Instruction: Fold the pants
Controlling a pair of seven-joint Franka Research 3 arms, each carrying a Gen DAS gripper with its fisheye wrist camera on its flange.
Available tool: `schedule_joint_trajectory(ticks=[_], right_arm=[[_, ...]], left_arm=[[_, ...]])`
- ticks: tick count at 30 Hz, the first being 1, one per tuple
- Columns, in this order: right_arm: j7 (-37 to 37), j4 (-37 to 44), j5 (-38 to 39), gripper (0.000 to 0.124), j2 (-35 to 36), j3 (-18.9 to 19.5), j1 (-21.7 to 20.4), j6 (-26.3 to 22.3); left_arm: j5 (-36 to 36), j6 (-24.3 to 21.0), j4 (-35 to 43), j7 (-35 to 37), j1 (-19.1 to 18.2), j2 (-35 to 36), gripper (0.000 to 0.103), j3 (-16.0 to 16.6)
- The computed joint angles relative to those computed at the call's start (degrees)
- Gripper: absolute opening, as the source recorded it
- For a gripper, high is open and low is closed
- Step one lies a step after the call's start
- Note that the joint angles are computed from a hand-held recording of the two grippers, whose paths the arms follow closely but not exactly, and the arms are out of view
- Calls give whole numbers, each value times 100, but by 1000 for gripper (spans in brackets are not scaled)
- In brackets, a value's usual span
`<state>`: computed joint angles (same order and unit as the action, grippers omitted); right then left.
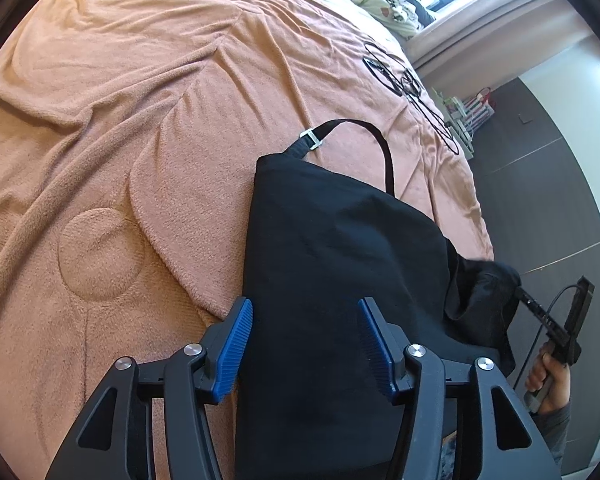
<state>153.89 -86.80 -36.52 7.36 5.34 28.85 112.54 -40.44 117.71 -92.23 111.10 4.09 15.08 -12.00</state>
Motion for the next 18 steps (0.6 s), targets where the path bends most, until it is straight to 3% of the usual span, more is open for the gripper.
schedule_joint_trajectory(ticks=[5,11,15,16,18], right_arm=[[452,70,-177,0,-28,12,43,-370],[269,505,146,2,290,-31,94,-694],[560,153,281,4,-8,-52,95,-477],[708,-129,360,6,-201,-29,61,-234],[881,-480,358,25,-488,35,-17,-116]], left_arm=[[-9,-17,-9,12,9,-17,58,2],[73,-29,13,-55,-9,-5,58,14],[92,-81,48,-61,-5,21,58,2],[101,-83,53,-55,-8,26,58,-2],[101,-97,64,-43,-13,39,58,-12]])
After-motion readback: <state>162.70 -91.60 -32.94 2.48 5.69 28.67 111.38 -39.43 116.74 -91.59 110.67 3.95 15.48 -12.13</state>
